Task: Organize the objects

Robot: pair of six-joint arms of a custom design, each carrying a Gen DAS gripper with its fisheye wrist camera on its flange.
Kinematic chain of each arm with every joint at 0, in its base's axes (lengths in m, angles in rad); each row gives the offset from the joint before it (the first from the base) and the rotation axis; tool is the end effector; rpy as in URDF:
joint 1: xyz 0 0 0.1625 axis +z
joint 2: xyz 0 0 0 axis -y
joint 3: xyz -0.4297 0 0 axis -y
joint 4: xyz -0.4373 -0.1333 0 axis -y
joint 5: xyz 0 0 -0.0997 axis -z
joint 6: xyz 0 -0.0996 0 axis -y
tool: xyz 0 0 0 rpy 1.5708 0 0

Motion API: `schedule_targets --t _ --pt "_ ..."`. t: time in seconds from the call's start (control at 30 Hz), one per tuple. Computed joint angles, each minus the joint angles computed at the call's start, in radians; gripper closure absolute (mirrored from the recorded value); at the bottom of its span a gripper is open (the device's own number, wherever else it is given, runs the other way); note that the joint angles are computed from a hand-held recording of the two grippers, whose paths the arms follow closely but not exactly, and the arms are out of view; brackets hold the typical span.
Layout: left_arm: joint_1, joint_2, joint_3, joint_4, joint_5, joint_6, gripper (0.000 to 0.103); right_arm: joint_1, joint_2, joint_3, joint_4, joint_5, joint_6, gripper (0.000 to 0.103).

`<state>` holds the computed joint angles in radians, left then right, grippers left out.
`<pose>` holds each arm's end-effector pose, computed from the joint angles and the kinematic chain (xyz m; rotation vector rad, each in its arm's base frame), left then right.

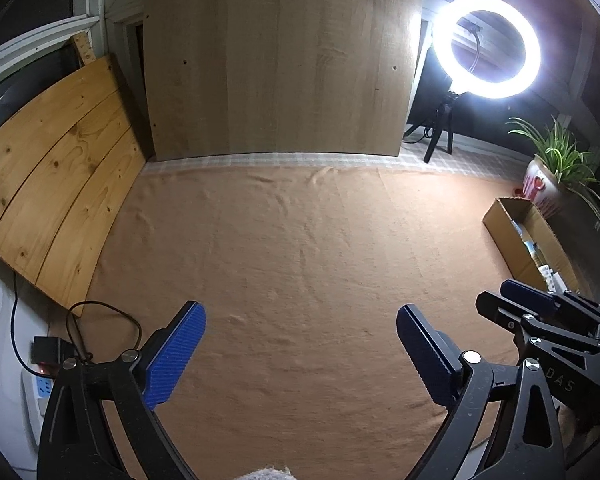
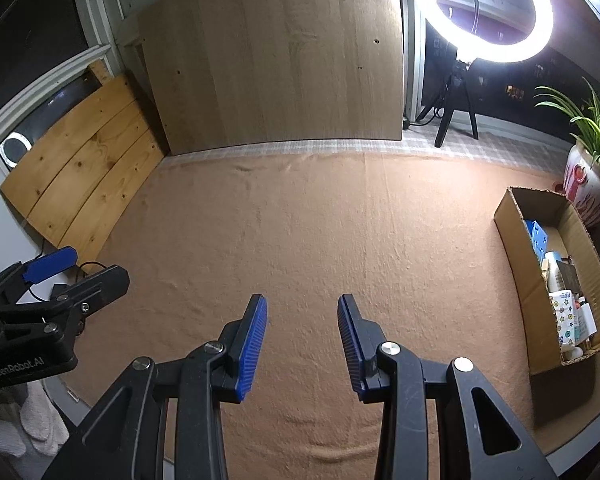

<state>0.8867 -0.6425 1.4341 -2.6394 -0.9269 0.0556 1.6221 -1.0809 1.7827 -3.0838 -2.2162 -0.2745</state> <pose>-0.3363 -0.7180 0.0595 0.8106 2.4186 -0.6005 0.1073 -0.6579 0.2768 0.0467 -2.3007 0.8872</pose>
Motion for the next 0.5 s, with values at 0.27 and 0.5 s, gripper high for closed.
schedule_targets --t 0.27,0.5 --pt "-0.001 0.015 -0.022 0.019 0.002 0.015 0.005 -0.002 0.008 0.000 -0.026 -0.007 -0.002 0.069" --pt "0.000 0.030 -0.040 0.041 -0.004 0.006 0.005 -0.005 0.007 0.003 -0.025 -0.014 0.001 0.069"
